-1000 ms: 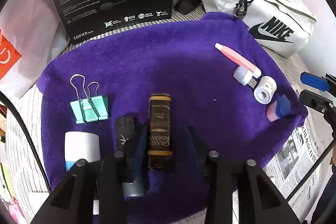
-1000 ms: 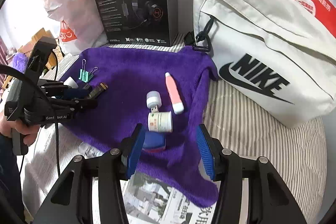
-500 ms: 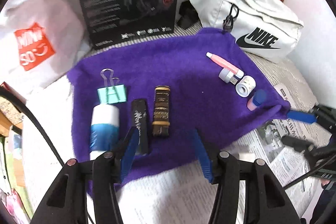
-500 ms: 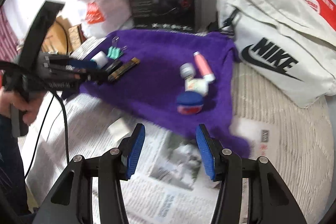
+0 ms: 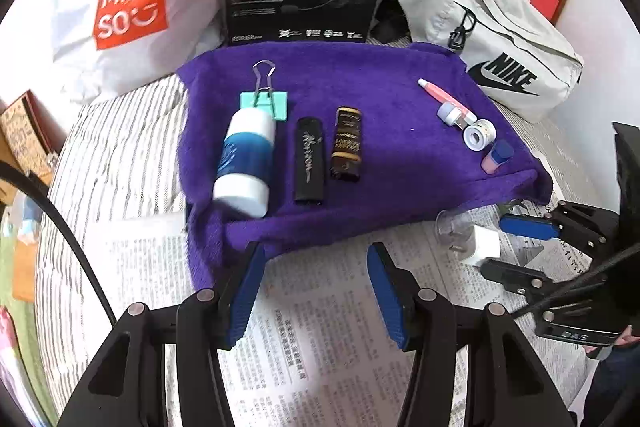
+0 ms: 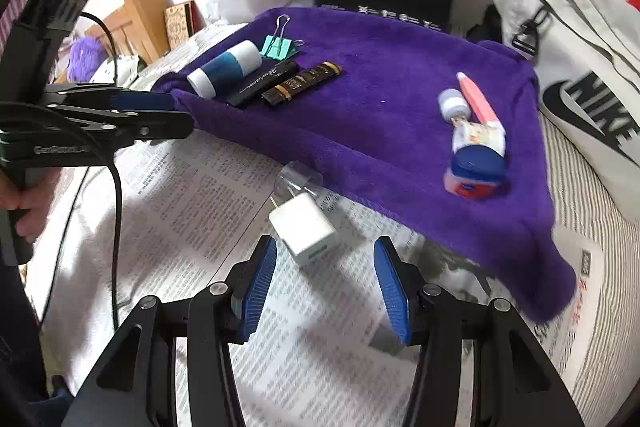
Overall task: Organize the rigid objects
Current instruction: 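Grasp the white charger plug with the right gripper, then grasp the clear plastic cube with the left gripper while the right gripper holds the charger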
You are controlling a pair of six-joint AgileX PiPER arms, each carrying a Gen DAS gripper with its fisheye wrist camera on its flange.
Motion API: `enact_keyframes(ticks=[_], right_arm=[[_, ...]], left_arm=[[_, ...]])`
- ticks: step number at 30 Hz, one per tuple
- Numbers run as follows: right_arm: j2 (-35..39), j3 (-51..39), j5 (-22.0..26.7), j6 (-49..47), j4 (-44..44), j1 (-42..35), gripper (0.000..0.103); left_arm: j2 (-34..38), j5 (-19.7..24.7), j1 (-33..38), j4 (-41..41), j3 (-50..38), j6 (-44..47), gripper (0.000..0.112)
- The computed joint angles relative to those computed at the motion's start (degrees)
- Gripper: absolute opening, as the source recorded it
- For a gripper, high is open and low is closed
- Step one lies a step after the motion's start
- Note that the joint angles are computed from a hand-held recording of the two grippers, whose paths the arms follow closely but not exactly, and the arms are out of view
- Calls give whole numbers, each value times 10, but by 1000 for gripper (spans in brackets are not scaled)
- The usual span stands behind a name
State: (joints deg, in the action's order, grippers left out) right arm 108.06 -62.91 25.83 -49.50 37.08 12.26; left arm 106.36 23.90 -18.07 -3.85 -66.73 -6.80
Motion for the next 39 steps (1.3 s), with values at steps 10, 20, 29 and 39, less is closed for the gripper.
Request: enact_keyframes(ticks=[10,20,29,39], right_arm=[[33,-34,-9,5,-25,30,35],[-26,35,-12,13,-31,-11,35],[-56,79,-40,50,-48,-71,35],[-72,127,-95,17,23,-133,35]], left_arm=[[-16,-14,4,-30,32,28,52],[-6,-15,-18,-33,29,27,55],[21,-8,-67,-38,-5,21,55],[70,3,-107,-41,-72,7,53]])
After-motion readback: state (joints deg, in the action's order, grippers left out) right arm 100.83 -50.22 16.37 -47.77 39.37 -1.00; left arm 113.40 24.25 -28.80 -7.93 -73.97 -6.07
